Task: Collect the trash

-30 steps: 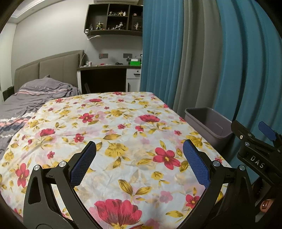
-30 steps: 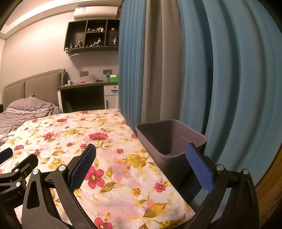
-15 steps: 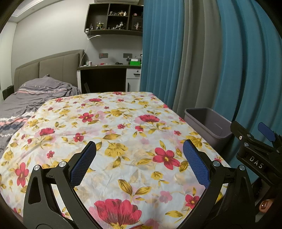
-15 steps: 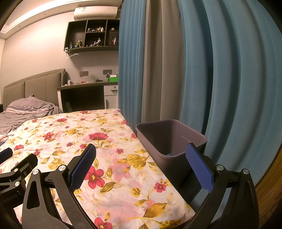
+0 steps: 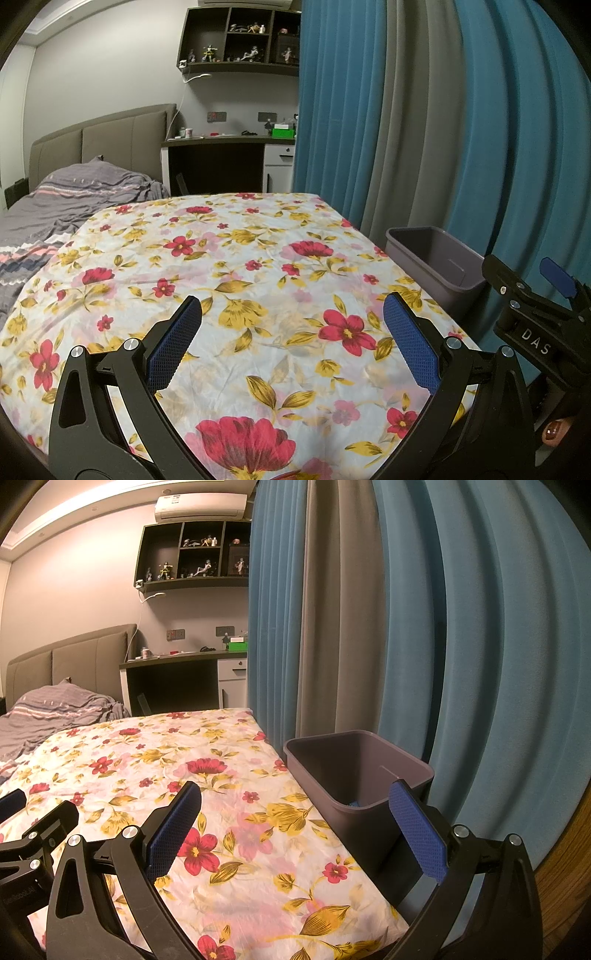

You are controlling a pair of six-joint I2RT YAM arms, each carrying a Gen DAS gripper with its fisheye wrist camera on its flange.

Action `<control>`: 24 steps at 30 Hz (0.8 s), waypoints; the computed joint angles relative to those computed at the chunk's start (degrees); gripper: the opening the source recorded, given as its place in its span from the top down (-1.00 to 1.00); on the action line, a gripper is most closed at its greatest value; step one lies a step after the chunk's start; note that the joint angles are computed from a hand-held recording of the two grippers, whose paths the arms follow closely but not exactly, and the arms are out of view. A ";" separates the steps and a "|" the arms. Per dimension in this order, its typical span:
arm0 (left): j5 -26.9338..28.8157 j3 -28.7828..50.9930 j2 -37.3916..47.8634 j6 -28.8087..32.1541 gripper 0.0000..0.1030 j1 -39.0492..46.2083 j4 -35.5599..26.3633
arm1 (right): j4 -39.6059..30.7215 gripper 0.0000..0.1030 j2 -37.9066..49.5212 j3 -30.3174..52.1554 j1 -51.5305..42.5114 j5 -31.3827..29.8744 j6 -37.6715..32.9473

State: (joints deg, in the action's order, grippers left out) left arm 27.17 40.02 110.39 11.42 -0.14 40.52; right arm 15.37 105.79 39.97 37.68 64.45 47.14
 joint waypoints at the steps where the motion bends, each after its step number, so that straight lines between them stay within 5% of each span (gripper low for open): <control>1: 0.07 0.01 -0.01 0.05 -0.89 0.08 -0.02 | 0.00 -0.89 0.00 0.00 0.00 0.00 0.00; 24: 0.20 -0.62 -0.32 -0.38 -0.88 -0.45 0.60 | 0.26 -0.89 -0.20 -0.41 0.01 0.05 -0.01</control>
